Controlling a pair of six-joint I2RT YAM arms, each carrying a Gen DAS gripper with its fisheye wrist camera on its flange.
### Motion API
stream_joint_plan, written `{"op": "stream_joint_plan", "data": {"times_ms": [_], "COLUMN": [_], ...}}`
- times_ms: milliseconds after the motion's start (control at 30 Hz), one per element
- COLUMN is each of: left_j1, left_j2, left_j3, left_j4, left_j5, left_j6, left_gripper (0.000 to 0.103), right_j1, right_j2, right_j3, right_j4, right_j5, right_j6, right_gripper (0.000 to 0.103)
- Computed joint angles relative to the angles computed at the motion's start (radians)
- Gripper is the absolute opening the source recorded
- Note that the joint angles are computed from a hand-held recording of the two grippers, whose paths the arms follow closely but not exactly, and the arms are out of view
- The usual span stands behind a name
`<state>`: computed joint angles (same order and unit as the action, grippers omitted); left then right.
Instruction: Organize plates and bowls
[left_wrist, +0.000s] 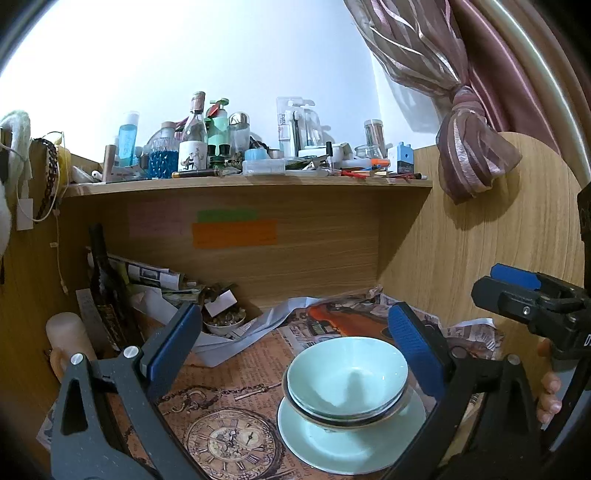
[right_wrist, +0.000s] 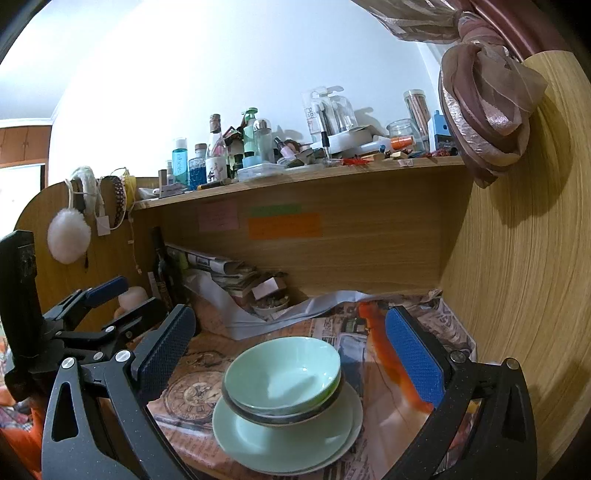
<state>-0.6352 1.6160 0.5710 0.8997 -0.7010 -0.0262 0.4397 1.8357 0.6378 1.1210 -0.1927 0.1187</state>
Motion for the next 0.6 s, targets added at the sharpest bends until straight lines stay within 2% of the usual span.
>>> {"op": "stream_joint_plan", "data": {"times_ms": [600], "left_j1": [0.012], "left_j2": [0.010], "left_j3": [0.000], "left_j4": [0.000], "left_j5": [0.023], "left_j6": [-0.016], "left_gripper": [0.103], "right_j1": [0.017], "right_j2": [0.001], "right_j3": [-0.005], "right_j4": [0.004], "right_j5": [0.009], "right_j6": [0.001], "right_gripper": [0.103]}}
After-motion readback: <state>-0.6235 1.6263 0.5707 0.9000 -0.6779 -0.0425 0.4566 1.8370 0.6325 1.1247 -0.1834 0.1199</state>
